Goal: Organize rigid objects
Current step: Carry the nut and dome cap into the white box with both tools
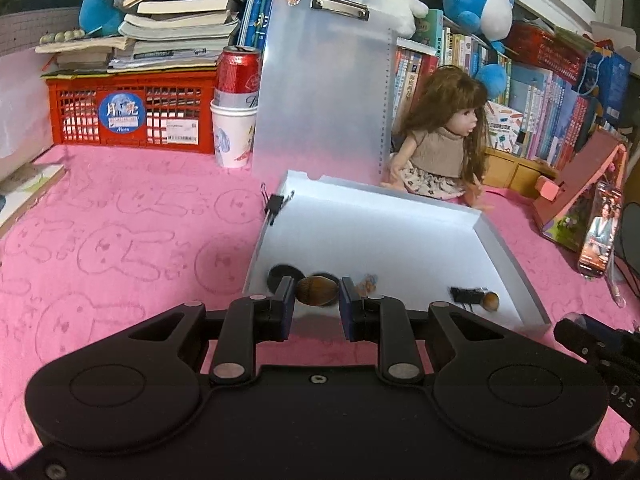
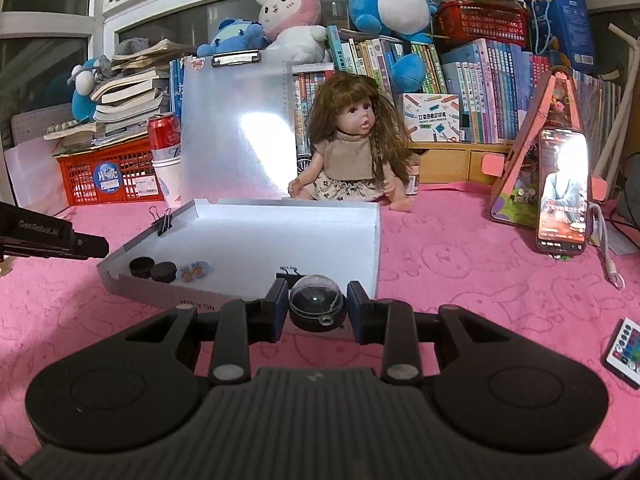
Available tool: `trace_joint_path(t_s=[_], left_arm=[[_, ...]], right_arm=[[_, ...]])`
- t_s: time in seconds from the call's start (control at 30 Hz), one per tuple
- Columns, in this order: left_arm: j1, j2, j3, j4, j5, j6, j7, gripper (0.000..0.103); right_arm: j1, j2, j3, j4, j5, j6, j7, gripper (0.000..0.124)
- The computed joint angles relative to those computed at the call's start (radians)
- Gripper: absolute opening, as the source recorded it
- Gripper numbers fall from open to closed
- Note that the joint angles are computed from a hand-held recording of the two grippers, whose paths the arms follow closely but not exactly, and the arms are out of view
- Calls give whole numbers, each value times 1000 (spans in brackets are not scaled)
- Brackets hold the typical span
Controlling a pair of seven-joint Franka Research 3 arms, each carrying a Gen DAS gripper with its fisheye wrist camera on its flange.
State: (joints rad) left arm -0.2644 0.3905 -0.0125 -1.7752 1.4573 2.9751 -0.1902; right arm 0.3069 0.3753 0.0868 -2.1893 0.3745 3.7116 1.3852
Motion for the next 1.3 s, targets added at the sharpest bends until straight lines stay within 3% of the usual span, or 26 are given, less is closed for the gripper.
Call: trace_joint_path(t_s=[0.3,0.5,0.73,1.0,1.3], left_arm=[[40,124,-44,145,-380,-30,363,22],[24,216,-39,267,-544,-79,518,22],[20,325,-54,413,-732,-144,711,22],[-28,408,4,517,-853,-184,812,22],[-76,464,62,586,-862,-211,836,22]], right_arm=[[-107,49,53,125,-149,-121,114,37],[-151,111,76,228,-216,-168,147,37],[-275,195,188,380,-281,-324,192,37],[-257,270,182,495,-182,-413,139,37],[-181,310,108,565,-99,-461,68,37]])
